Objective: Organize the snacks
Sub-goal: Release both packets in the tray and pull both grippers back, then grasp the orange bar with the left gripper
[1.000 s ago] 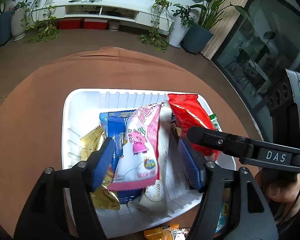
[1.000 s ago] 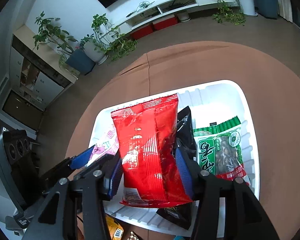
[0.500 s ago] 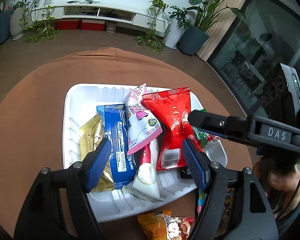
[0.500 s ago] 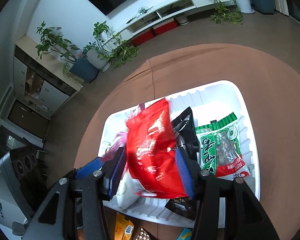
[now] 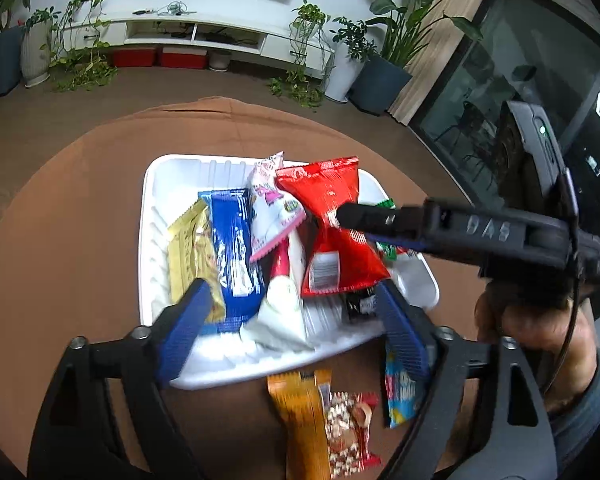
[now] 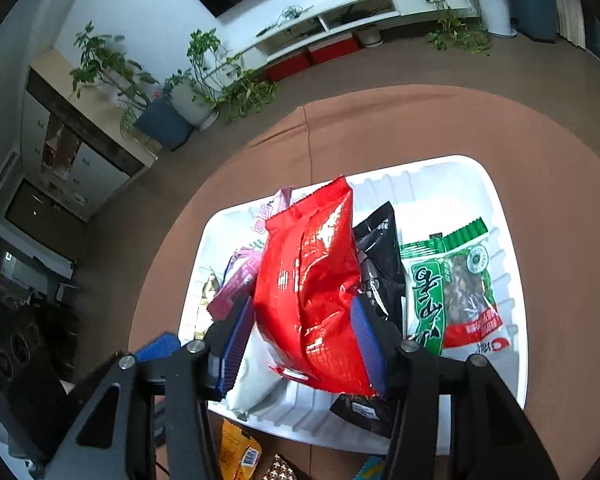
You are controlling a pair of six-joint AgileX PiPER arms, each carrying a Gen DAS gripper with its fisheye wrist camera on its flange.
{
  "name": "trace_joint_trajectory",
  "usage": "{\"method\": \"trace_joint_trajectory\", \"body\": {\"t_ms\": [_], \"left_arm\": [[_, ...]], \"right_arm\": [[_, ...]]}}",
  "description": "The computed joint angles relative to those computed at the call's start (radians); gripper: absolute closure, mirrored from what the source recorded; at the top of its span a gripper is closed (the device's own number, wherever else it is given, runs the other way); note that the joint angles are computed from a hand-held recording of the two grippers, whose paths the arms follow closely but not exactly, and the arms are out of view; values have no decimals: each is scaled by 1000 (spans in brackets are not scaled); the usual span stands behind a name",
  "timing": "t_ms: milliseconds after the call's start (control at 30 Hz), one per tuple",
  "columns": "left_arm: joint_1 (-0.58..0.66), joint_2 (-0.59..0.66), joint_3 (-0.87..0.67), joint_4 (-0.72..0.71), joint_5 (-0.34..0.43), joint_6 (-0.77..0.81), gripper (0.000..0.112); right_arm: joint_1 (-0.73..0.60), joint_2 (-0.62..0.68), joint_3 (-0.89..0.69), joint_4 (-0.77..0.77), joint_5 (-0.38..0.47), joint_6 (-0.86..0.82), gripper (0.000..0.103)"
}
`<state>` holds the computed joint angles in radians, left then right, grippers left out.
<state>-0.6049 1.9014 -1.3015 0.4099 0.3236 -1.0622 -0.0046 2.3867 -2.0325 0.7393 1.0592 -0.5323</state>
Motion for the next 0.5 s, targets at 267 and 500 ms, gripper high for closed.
{"method": "trace_joint_trajectory", "body": {"t_ms": [267, 500], "left_arm": [[-131, -103, 136, 306, 87, -323, 10], [-260, -146, 301, 433, 104, -605, 10]], "right_arm": [[-102, -263, 385, 206, -58, -375, 18], [-290, -429, 754, 322, -55, -681, 18]]}}
